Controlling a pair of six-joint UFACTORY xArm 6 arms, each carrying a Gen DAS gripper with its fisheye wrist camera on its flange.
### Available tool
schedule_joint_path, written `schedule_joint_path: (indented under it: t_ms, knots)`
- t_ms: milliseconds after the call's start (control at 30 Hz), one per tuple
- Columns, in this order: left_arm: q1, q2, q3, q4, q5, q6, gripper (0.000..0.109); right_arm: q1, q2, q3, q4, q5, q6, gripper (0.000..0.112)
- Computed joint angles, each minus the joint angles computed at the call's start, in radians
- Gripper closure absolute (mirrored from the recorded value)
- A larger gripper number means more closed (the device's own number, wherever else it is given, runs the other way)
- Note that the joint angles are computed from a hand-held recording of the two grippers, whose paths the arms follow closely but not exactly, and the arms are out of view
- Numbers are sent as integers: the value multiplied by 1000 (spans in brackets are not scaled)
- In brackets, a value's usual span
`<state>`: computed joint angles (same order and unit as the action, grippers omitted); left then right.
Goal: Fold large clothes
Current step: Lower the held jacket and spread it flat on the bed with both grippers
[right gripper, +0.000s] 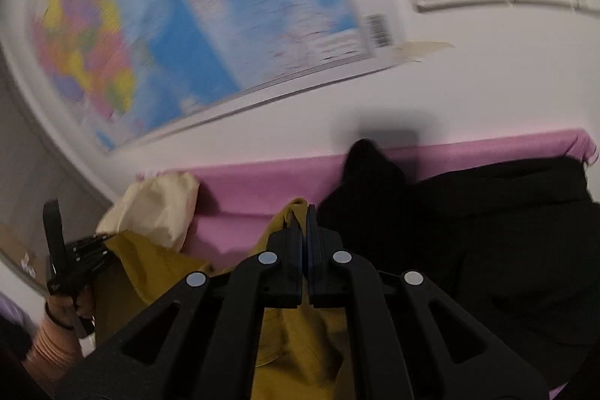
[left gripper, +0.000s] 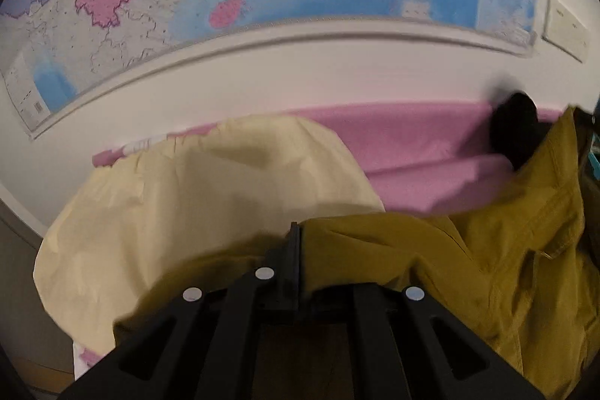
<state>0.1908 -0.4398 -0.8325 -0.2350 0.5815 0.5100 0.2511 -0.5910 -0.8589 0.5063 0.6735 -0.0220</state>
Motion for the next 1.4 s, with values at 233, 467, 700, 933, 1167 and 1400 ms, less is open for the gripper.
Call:
schedule_joint_path:
  t_ms: [233, 467, 700, 933, 1167, 1400]
  knots:
    - [-29, 235, -242, 70, 139, -123, 84, -84, 120, -63, -34, 6, 58, 110]
    - [3, 236, -261, -36, 171, -33, 56, -17, 56, -1, -284, -5, 184, 62]
    - [138, -12, -132, -411, 423, 445, 44, 81, -129, 59, -65, 115, -121, 54]
    - [-19, 139, -179, -321, 545, 285, 50, 94, 44, 64, 237, 157, -213, 81]
    - [-10, 376, -418, -504, 580, 154, 85, 48, 128, -63, 408, 46, -299, 112]
    - [-19, 493, -551, -490, 351, -68, 64, 55, 235, -119, 276, -63, -127, 95]
